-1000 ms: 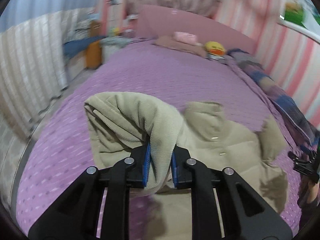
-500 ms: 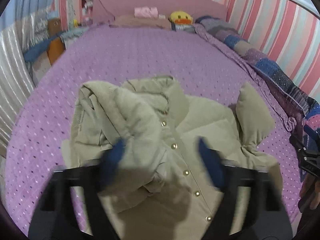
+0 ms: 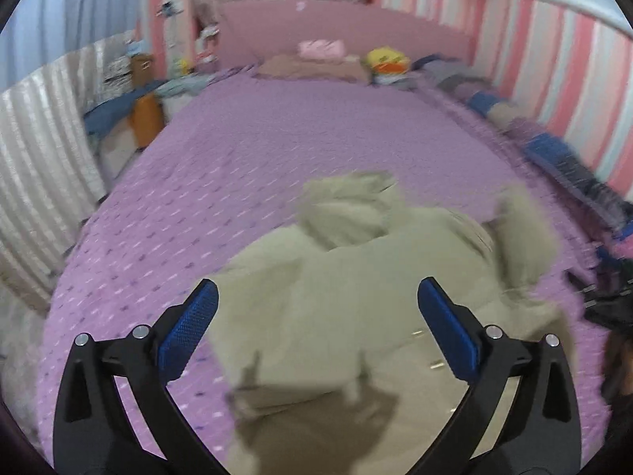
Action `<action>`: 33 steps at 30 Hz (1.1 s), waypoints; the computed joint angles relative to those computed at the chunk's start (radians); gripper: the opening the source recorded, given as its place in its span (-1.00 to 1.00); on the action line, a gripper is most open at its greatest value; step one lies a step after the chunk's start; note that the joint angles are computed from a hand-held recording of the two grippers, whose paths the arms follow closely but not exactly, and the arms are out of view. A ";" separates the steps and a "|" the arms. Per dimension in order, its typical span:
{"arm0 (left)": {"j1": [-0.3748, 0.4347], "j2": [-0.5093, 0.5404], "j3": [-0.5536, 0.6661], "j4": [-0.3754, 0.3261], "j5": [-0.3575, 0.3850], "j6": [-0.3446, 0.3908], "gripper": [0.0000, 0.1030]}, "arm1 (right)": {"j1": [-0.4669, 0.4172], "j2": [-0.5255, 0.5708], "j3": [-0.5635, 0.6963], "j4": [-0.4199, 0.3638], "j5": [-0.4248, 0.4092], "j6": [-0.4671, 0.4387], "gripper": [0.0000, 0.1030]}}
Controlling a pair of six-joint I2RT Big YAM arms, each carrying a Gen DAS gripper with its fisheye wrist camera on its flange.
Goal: Fold large clothes
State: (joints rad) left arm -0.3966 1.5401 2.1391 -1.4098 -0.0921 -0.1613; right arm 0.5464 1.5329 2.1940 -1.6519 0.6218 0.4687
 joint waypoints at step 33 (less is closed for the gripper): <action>0.028 0.048 -0.176 0.037 -0.061 0.000 0.94 | -0.132 0.071 -0.179 0.212 -0.473 -0.105 -0.78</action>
